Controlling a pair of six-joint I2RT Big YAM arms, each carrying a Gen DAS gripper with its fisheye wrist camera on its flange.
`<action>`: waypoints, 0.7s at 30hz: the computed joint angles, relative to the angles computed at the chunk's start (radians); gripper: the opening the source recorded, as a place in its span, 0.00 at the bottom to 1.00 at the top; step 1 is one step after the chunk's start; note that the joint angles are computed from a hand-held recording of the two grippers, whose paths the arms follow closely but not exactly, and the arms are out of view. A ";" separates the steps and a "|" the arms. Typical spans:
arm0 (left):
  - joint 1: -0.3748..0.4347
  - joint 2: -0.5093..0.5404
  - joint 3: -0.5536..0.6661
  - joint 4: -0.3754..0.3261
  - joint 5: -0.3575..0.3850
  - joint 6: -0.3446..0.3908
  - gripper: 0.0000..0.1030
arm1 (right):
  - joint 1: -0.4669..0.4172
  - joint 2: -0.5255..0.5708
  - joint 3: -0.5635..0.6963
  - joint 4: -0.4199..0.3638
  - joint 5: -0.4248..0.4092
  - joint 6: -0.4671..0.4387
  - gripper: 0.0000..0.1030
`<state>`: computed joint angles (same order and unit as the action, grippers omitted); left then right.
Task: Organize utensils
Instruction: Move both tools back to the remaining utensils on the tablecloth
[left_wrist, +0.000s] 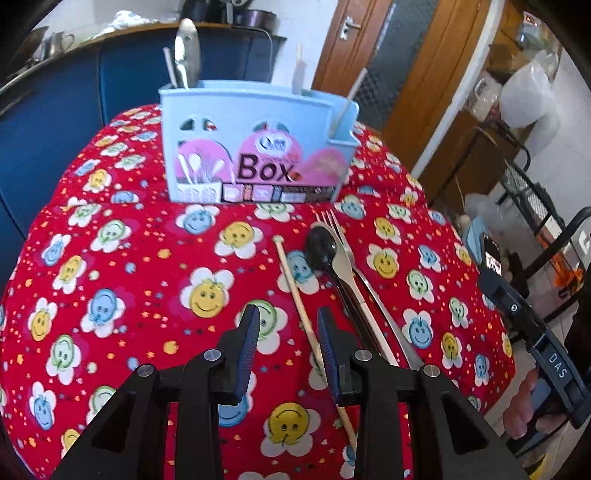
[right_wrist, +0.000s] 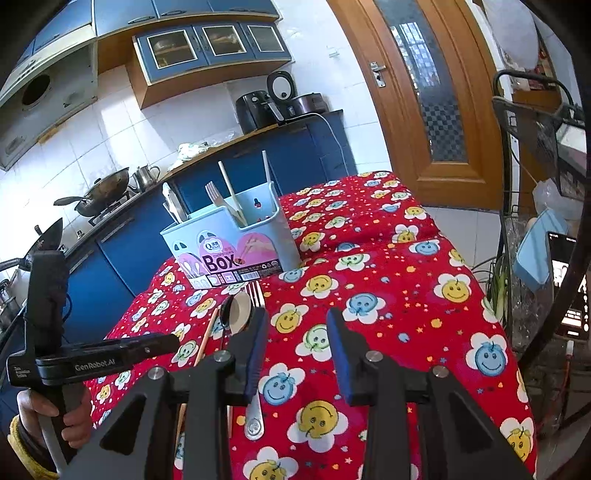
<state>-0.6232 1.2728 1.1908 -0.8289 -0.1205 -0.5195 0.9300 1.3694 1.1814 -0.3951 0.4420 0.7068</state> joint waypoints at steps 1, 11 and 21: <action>-0.001 0.008 0.006 -0.006 0.004 0.001 0.32 | -0.002 -0.003 -0.006 0.004 -0.003 0.003 0.35; 0.003 0.102 0.081 -0.099 0.033 -0.004 0.32 | -0.018 -0.021 -0.047 0.028 -0.022 0.030 0.35; 0.029 0.137 0.125 -0.144 0.064 -0.013 0.10 | -0.022 -0.018 -0.049 0.025 -0.032 0.036 0.35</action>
<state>-0.5938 1.4097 1.3162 -0.9731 -0.0566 -0.5325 0.9083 1.3514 1.1326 -0.3699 0.4105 0.7431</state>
